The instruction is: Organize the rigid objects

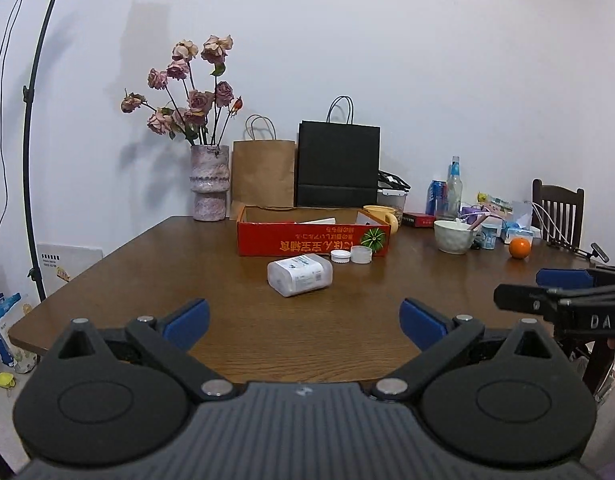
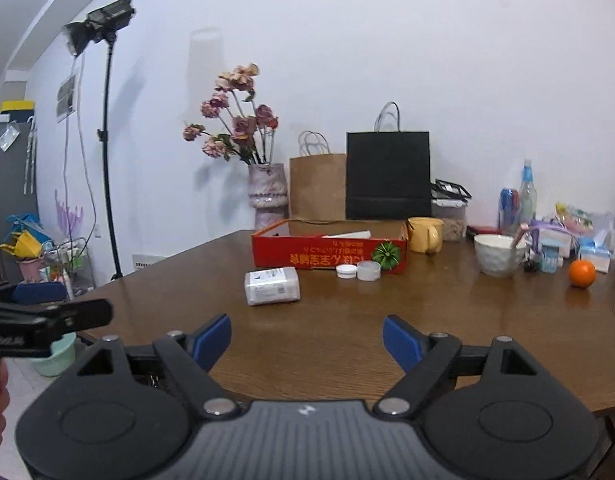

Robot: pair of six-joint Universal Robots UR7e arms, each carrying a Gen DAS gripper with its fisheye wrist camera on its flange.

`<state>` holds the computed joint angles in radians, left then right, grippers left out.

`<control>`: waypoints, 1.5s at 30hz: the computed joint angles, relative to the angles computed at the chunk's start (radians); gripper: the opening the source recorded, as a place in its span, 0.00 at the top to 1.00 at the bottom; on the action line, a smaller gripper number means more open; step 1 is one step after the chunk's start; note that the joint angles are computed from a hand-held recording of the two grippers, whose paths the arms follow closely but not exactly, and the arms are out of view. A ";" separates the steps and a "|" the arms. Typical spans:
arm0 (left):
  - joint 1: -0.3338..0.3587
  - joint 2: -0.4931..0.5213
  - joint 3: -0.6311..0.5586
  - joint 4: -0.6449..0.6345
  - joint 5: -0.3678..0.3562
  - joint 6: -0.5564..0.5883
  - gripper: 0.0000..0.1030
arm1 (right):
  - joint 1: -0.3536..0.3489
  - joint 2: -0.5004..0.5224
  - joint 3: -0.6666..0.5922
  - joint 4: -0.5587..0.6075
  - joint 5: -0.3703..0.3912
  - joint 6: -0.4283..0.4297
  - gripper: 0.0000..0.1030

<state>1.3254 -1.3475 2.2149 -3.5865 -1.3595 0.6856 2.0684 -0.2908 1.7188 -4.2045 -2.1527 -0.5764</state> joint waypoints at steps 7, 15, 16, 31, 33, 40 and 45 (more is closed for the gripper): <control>0.001 0.003 0.006 -0.038 -0.002 0.019 0.00 | 0.000 0.013 -0.008 0.016 0.027 0.013 0.19; 0.008 0.060 -0.027 -0.010 0.020 0.009 0.00 | -0.040 0.018 -0.004 0.041 0.066 0.058 0.20; 0.010 0.075 -0.042 0.002 0.026 0.009 0.00 | -0.046 0.017 -0.008 0.045 0.067 0.058 0.20; -0.019 0.324 -0.465 0.364 -0.031 -0.062 0.00 | -0.189 -0.088 -0.157 0.330 0.156 0.112 0.21; -0.031 0.386 -0.574 0.431 -0.003 -0.053 0.00 | -0.201 -0.098 -0.220 0.396 0.153 0.069 0.21; -0.030 0.680 -1.136 0.860 0.060 -0.193 0.00 | -0.250 -0.041 -0.572 0.745 0.179 -0.007 0.21; -0.011 0.901 -1.571 1.168 0.068 -0.276 0.09 | -0.297 0.098 -0.942 1.068 0.225 0.079 0.32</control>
